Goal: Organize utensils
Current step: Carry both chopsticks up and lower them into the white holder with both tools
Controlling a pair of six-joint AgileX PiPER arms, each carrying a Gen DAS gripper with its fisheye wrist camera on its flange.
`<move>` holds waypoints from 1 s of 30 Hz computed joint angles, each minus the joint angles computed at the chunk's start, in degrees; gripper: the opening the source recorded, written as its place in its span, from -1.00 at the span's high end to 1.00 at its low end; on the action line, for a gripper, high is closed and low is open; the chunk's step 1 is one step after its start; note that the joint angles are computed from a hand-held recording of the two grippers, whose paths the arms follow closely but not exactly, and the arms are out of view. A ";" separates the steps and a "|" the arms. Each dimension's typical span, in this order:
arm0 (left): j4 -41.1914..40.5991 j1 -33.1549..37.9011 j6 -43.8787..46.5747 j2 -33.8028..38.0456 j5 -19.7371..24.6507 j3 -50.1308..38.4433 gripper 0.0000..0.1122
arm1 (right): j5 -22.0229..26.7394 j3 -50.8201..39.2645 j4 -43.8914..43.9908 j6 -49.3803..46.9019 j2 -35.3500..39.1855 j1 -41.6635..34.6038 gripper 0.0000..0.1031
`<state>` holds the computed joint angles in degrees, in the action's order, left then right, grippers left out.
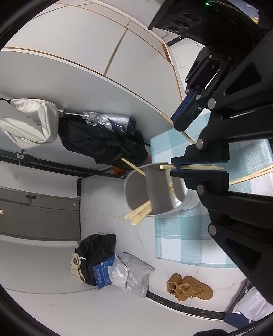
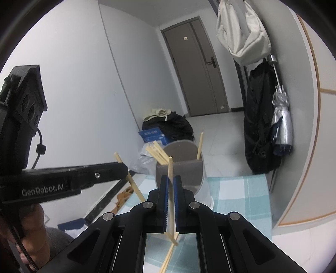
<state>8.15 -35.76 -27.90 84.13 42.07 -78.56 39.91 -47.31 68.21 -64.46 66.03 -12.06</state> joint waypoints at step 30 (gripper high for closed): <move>-10.19 13.04 13.89 20.10 11.74 -36.88 1.00 | 1.98 -50.11 -26.83 29.13 29.11 9.86 0.92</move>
<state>-2.04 -22.72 -14.00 104.23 53.81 -115.45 41.88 -97.42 41.38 -35.33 95.14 -2.20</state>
